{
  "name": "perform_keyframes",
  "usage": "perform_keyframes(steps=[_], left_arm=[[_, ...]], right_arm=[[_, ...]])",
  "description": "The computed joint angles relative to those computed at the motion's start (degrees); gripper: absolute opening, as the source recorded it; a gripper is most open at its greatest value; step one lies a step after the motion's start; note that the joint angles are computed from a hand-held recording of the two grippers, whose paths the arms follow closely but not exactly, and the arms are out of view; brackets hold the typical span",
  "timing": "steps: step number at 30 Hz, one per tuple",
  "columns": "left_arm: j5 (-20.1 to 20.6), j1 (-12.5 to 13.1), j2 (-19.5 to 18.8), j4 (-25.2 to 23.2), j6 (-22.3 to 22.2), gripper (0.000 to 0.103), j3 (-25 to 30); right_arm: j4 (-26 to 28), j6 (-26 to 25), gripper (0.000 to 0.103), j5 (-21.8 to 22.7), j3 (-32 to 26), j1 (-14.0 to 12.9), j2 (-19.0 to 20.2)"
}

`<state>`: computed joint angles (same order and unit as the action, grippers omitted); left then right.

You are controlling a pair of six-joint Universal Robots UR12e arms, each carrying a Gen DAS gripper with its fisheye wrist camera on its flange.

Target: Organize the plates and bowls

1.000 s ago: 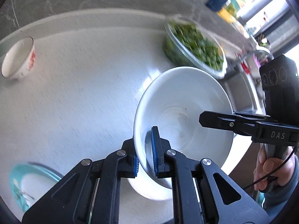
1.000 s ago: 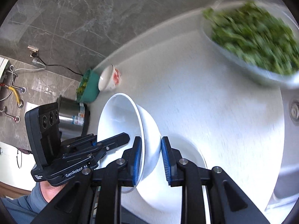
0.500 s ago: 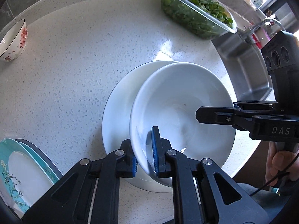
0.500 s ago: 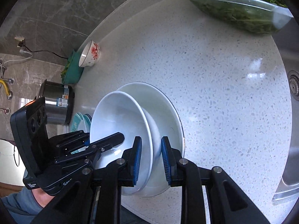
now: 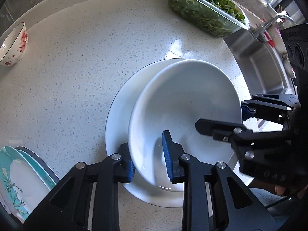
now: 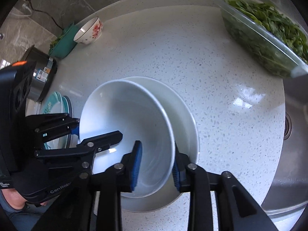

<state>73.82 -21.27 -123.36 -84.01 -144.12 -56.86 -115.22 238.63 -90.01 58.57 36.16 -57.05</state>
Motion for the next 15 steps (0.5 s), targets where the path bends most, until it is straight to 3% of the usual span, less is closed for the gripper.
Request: perform_keyframes(steps=[7,15], left_arm=[[-1.65,0.60,0.59,0.53,-1.52,0.027,-0.72],[-4.49,1.63,1.19,1.49,-2.68,0.031,-1.54]], right_arm=[[5.36,-1.01,0.039,-2.43,-4.10,0.48,1.64],[4.25,0.98,0.044,-3.48,-2.84,0.78,0.54]])
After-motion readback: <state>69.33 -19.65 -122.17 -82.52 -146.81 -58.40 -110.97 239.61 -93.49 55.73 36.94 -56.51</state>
